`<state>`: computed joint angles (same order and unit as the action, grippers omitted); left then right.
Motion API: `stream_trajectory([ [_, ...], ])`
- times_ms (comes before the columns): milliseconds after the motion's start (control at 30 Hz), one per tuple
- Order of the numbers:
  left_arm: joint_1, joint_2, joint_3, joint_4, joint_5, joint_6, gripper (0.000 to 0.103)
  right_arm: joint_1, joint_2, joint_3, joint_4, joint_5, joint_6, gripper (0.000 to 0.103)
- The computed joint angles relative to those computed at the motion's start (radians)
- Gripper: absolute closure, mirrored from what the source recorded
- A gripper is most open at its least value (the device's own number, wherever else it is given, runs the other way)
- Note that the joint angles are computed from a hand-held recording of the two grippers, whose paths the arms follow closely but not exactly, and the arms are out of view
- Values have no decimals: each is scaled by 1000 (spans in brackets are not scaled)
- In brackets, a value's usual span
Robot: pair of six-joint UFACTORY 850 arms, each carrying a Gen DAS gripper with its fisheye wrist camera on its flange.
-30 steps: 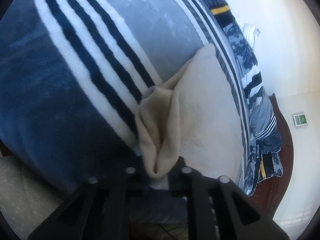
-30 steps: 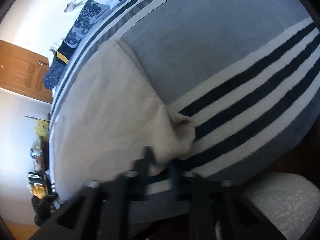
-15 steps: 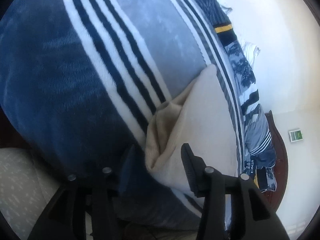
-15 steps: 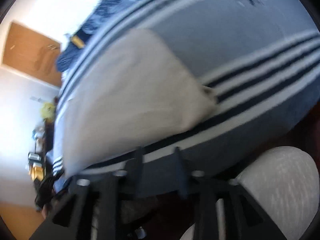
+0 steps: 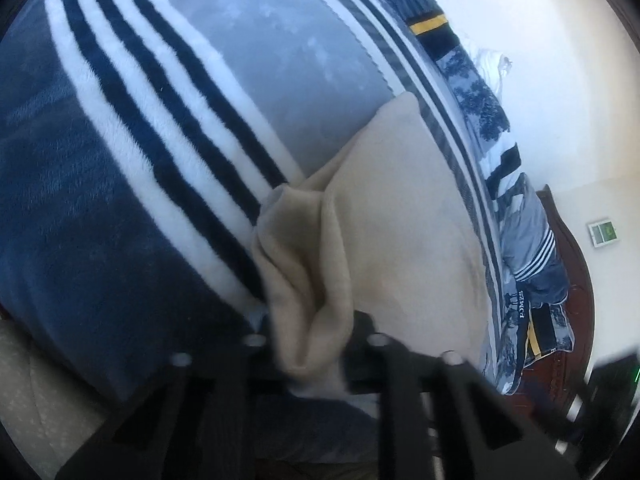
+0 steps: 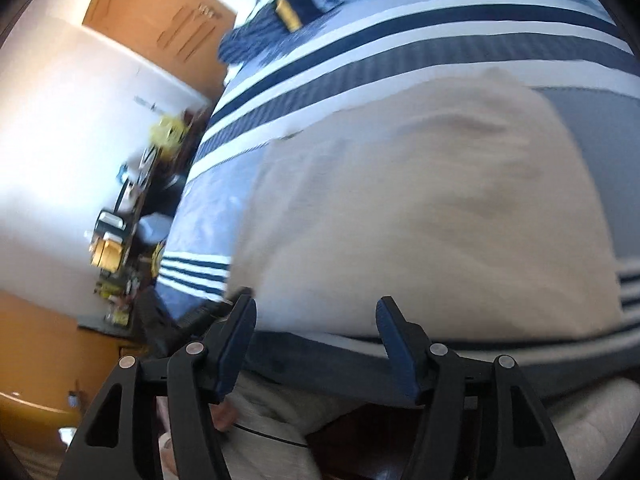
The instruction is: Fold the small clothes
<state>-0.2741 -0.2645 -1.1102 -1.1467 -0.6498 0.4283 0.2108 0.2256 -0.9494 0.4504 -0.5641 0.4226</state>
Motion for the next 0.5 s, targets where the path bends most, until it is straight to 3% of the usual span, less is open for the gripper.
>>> stream_trajectory([
  [100, -6, 26, 12, -17, 27, 46, 92, -14, -169, -164, 52, -88, -105, 36],
  [200, -42, 78, 21, 4, 104, 114, 92, -18, -353, -347, 119, -184, -188, 36],
  [333, -101, 130, 22, 39, 203, 205, 93, 1, -594, -618, 70, -328, -193, 36],
  [500, -125, 120, -5, 104, 204, 190, 93, 30, -883, -989, -15, -516, -223, 36],
])
